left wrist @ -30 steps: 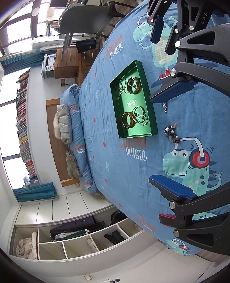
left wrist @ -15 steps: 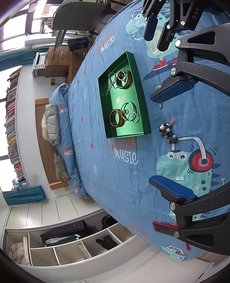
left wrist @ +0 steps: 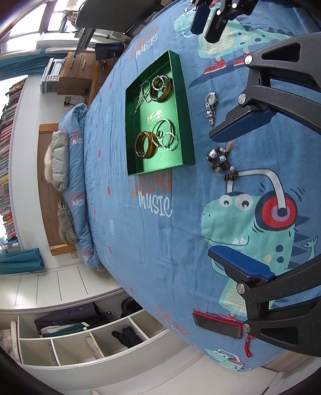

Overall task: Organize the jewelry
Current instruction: 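Withdraw both tools from the tray toward the watch and beaded bracelet, then grasp the beaded bracelet with the left tool while the right tool grasps the silver watch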

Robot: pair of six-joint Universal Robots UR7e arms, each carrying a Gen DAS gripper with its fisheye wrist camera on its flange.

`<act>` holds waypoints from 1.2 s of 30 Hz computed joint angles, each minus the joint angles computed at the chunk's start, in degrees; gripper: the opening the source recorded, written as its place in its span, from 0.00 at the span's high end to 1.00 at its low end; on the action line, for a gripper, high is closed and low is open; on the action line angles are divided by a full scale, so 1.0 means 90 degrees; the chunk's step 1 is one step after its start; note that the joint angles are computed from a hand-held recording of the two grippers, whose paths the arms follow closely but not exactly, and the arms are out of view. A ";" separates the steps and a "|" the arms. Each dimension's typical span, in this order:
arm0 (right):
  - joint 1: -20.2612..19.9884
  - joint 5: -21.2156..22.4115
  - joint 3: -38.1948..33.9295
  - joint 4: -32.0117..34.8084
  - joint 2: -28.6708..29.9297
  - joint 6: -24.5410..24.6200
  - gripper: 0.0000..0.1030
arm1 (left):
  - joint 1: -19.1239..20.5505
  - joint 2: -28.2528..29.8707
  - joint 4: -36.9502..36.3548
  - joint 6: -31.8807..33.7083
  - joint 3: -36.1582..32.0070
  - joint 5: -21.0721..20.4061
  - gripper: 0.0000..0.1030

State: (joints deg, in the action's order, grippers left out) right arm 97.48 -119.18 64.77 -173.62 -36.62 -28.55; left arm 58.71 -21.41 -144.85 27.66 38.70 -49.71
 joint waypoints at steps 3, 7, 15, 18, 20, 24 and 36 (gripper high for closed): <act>-0.0050 0.0009 -0.0045 0.0073 0.0016 0.0044 0.61 | 0.0117 -0.0039 0.0078 -0.0085 -0.0022 0.0094 0.17; -0.0111 0.0009 -0.0147 0.0199 0.0063 0.0128 0.61 | 0.0212 0.0003 0.0215 -0.0142 -0.0146 0.0170 0.18; -0.0185 -0.0025 -0.0316 0.0414 0.0165 0.0184 0.61 | 0.0229 0.0227 0.0553 -0.0064 -0.0384 0.0131 0.17; -0.0204 -0.0042 -0.0395 0.0533 0.0223 0.0182 0.61 | 0.0203 0.0346 0.0732 -0.0029 -0.0518 0.0100 0.17; -0.0214 -0.0047 -0.0453 0.0606 0.0264 0.0179 0.61 | 0.0199 0.0425 0.0831 0.0011 -0.0622 0.0070 0.17; -0.0225 -0.0047 -0.0608 0.0741 0.0369 0.0149 0.52 | 0.0204 0.0673 0.1153 0.0018 -0.1023 0.0066 0.16; -0.0265 -0.0016 -0.1414 0.1428 0.0830 0.0043 0.50 | 0.0273 0.1483 0.2322 0.0111 -0.2497 -0.0207 0.11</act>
